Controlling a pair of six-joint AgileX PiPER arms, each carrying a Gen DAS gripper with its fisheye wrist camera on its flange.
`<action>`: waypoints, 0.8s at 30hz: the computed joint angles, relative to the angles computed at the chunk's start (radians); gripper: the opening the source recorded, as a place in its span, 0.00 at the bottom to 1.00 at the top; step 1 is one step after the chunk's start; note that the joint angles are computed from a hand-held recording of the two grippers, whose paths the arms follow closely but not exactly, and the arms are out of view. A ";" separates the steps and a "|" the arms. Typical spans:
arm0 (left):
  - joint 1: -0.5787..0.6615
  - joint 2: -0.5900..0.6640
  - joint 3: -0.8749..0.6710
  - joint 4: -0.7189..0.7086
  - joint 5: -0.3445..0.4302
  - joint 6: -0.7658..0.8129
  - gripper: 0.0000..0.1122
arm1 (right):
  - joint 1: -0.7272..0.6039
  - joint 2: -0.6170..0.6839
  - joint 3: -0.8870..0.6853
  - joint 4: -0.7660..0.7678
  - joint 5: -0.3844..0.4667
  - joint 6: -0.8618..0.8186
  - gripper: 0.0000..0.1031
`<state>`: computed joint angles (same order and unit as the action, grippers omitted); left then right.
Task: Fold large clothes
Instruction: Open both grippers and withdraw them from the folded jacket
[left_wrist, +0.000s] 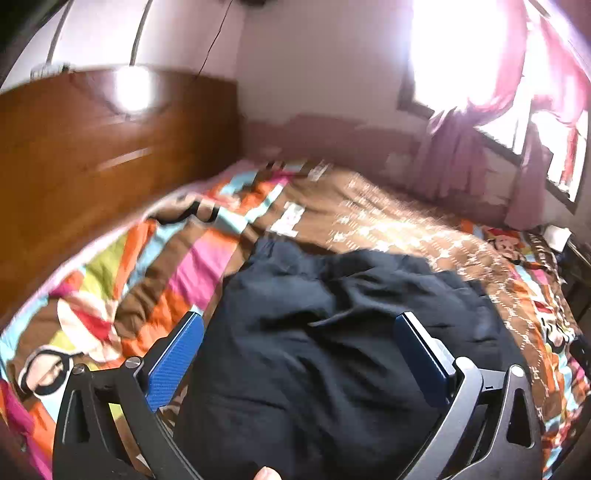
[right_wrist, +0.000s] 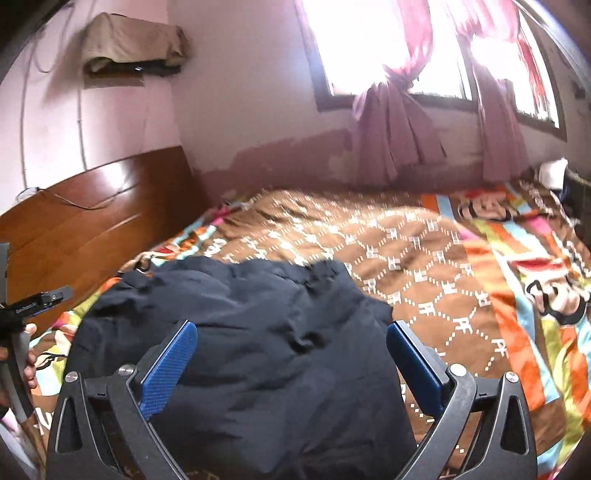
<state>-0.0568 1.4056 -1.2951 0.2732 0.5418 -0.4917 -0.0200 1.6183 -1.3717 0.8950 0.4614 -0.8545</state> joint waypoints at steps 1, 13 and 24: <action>-0.030 -0.036 0.022 0.050 -0.011 -0.034 0.90 | 0.004 -0.028 0.017 0.010 -0.001 -0.012 1.00; -0.384 -0.272 0.135 0.566 0.157 -0.410 0.90 | 0.002 -0.271 0.174 0.133 0.048 -0.142 1.00; -0.612 -0.407 0.189 0.720 0.340 -0.552 0.90 | -0.010 -0.459 0.282 0.150 0.085 -0.157 1.00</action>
